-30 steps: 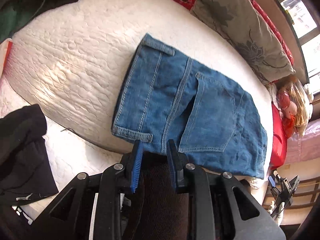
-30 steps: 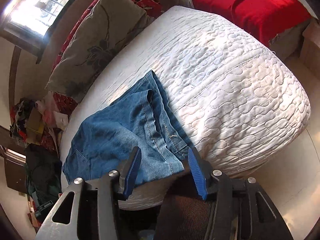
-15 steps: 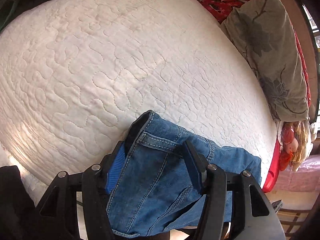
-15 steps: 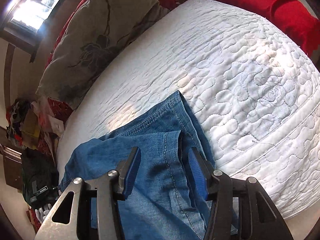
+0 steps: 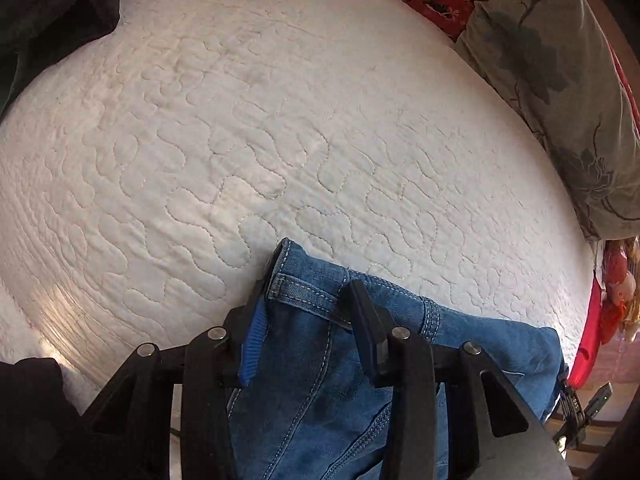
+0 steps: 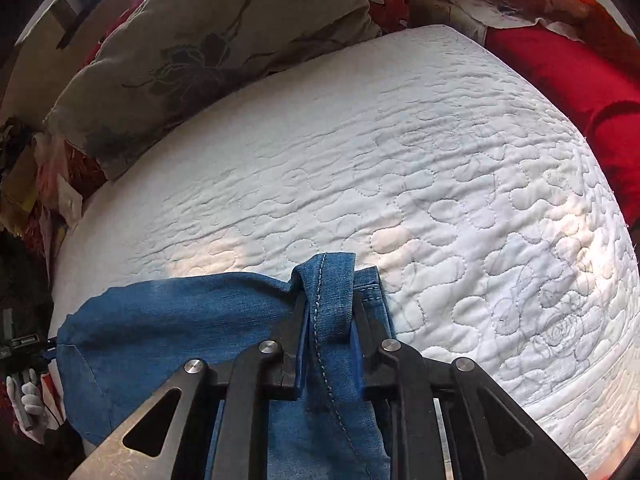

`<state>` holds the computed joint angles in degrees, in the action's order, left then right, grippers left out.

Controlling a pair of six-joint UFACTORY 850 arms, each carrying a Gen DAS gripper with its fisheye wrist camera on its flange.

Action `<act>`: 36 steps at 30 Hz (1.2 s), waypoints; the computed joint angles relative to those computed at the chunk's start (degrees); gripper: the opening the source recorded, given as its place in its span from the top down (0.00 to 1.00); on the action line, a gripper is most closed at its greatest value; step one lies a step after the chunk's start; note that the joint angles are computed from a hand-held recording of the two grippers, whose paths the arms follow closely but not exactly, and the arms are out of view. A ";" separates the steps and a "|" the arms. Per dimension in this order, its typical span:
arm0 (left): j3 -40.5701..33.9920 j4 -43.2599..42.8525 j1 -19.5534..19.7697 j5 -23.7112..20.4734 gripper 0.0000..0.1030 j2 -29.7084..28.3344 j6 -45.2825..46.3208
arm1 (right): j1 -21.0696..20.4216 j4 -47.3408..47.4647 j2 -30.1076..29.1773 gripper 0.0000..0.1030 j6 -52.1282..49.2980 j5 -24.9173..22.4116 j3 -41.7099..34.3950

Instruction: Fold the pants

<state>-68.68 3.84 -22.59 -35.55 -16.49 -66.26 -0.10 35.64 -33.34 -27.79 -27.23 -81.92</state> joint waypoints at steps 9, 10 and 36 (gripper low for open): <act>9.08 -8.03 1.02 6.37 0.63 11.00 3.75 | -3.04 12.78 6.87 0.63 -9.16 -0.79 6.64; 10.39 -7.52 0.16 6.40 0.63 12.73 3.26 | -3.86 15.92 8.49 0.56 -11.98 -1.86 8.31; 6.95 -5.32 -16.25 5.24 0.51 12.11 7.81 | -18.58 37.50 23.39 0.37 -25.91 -16.92 33.62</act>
